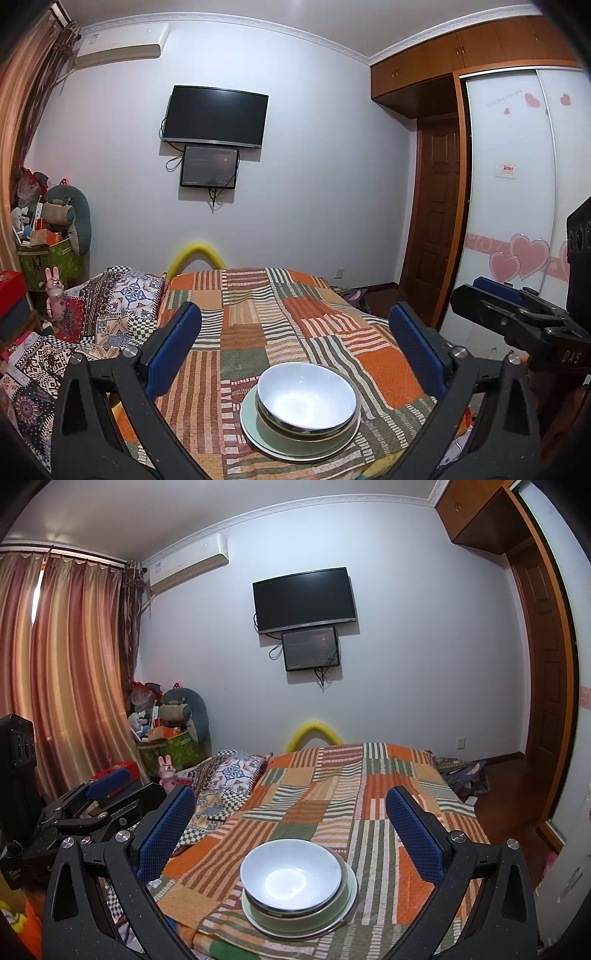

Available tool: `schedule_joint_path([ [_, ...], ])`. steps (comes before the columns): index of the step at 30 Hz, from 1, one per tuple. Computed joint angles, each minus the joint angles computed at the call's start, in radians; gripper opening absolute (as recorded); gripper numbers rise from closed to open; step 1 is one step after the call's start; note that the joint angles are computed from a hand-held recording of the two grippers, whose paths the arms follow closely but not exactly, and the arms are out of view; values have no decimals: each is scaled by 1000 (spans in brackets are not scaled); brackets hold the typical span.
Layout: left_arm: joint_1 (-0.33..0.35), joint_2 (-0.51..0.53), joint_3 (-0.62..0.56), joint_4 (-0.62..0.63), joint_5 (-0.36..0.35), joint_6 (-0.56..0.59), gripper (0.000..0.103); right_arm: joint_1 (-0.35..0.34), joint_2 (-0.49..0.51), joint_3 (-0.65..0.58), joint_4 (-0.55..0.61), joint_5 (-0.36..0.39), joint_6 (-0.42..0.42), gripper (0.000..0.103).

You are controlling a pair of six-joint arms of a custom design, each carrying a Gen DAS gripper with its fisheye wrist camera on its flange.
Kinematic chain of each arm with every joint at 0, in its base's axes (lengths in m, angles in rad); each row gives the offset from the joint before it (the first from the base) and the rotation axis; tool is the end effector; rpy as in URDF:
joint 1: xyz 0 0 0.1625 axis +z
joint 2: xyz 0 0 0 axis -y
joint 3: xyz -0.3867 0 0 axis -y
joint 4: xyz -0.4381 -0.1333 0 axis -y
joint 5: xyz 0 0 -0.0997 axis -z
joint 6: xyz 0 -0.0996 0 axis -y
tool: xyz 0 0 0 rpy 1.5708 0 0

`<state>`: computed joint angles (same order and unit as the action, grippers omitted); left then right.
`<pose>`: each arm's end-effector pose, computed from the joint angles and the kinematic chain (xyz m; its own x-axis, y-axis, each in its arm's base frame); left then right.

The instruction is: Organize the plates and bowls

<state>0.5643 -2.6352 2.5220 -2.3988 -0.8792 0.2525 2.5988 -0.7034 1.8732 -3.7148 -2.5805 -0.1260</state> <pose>-0.0788 -0.2828 0.4350 -0.6963 0.4419 -0.5655 0.6935 0.2112 -0.6888 0.5098 -0.2503 0.0620 -0.8072 -0.1296 0.5759 -0.5872 0.2761 -0.7609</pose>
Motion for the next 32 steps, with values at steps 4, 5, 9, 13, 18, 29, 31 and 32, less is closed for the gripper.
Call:
schedule_joint_path([
  [4, 10, 3, -2, -5, -13, 1, 103, 1, 0, -2, 0, 0, 0, 103],
  [5, 14, 5, -3, -7, -18, 3, 103, 1, 1, -3, 1, -1, -1, 103],
  [9, 24, 7, -9, 8, -35, 1, 103, 0, -2, 0, 5, 2, 5, 103],
  [13, 23, 11, -11, 15, -35, -2, 103, 2, -2, -1, 9, 1, 7, 103],
  [18, 35, 19, -22, 26, -50, -6, 103, 2, -2, 0, 4, 1, 0, 103],
  [29, 40, 25, -34, 48, -80, -5, 103, 1, -4, 2, 9, 2, 6, 103],
  [31, 39, 23, -32, 51, -80, -8, 103, 1, -4, 3, 12, 2, 7, 103],
  [32, 39, 26, -33, 51, -82, -10, 103, 0, -4, 4, 11, 2, 7, 103],
])
